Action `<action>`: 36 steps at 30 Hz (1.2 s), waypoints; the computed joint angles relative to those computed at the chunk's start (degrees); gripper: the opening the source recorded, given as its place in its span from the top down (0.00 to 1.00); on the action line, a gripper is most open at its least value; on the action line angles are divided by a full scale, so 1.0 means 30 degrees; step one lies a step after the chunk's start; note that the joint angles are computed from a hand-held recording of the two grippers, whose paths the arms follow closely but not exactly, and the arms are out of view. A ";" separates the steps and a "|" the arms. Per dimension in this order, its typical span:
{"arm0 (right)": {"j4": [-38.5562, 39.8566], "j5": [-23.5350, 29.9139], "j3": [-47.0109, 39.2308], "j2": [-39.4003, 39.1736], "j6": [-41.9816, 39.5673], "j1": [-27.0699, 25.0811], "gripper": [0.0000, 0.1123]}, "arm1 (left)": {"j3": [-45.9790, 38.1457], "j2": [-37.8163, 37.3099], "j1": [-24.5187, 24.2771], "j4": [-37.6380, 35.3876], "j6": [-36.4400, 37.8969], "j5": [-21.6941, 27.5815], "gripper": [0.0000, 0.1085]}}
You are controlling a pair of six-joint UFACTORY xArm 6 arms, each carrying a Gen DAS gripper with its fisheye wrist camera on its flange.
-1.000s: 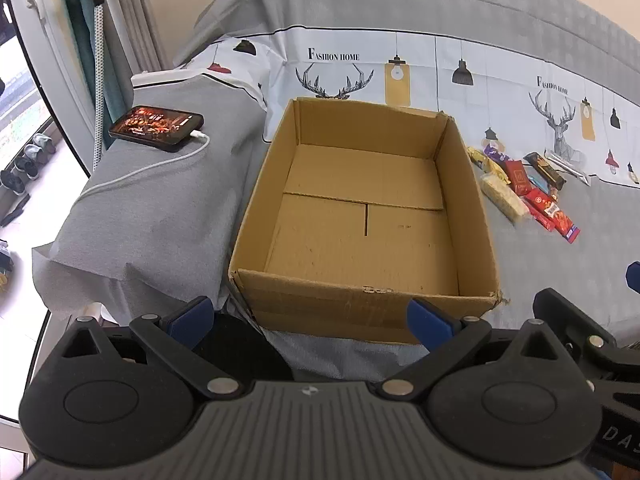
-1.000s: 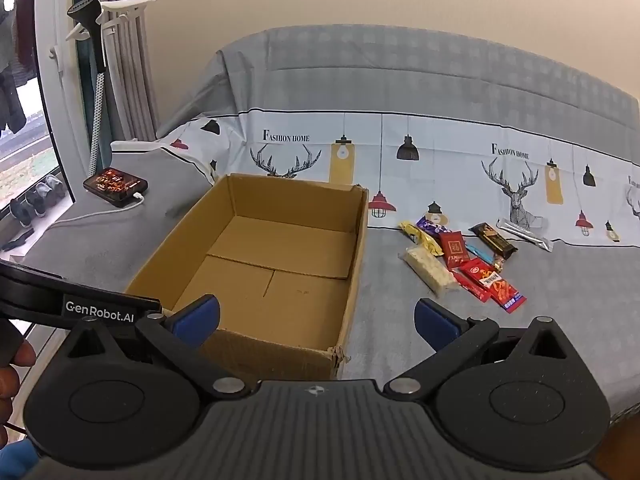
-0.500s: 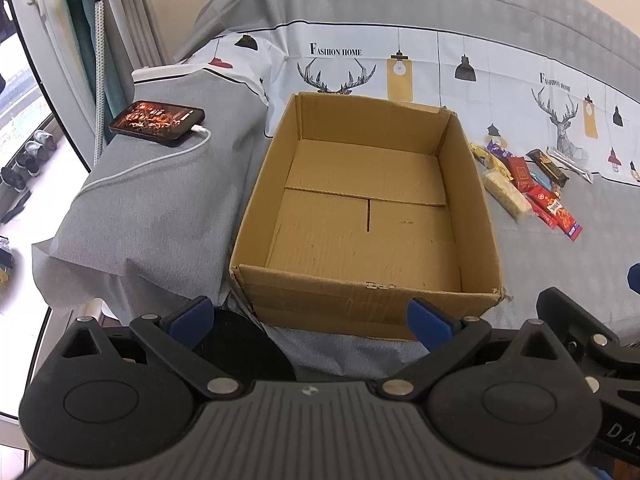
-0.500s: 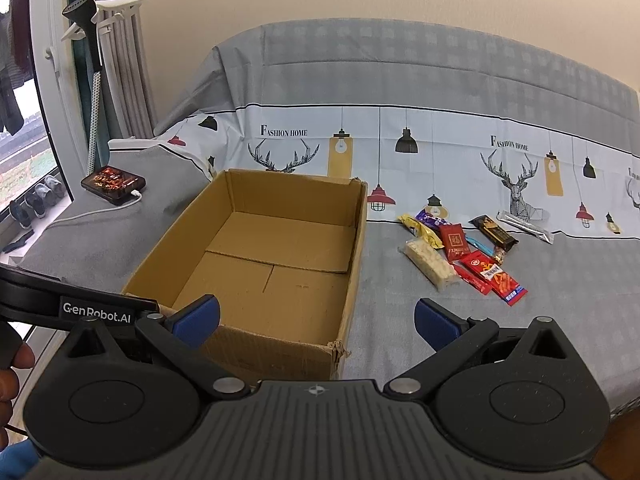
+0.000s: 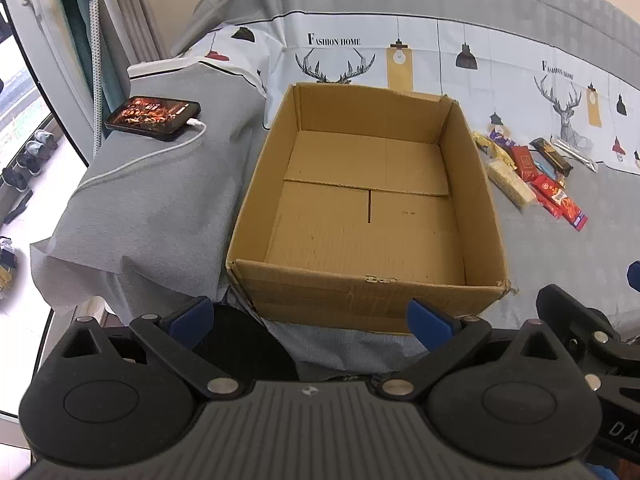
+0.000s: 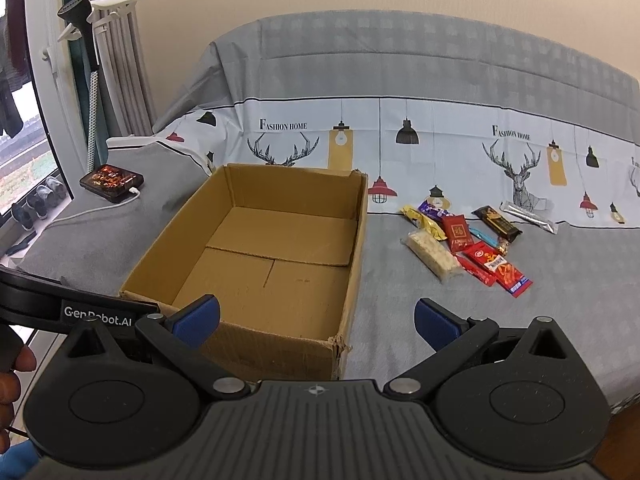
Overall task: Organize snacks
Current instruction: 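Move both tools from the box toward the snack pile, then grasp the white peanut bar with the left tool while the right tool grasps the red spicy-strip bag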
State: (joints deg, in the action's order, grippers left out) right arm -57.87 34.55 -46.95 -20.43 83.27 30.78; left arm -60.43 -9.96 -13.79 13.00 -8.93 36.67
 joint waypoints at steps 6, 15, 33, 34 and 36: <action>-0.0079 -0.0711 0.0242 0.0017 0.0058 -0.0393 0.09 | -0.0287 0.0305 -0.0118 0.0099 -0.0093 0.0191 0.05; 0.0295 -0.1499 0.0388 0.0308 0.0135 -0.0991 0.09 | -0.0708 0.0827 -0.0303 0.0449 -0.0215 0.0580 0.05; 0.0602 -0.1693 0.3297 -0.1775 0.2007 -0.4879 0.09 | -0.4714 0.4196 -0.2806 -0.1274 0.1690 0.1797 0.05; 0.0656 -0.1542 0.3585 -0.2043 0.1861 -0.5298 0.09 | -0.5387 0.4712 -0.3041 -0.1867 0.1933 0.2065 0.05; 0.0737 -0.1439 0.4070 -0.2410 0.1466 -0.6424 0.09 | -0.6761 0.5833 -0.3591 -0.2611 0.1990 0.2449 0.05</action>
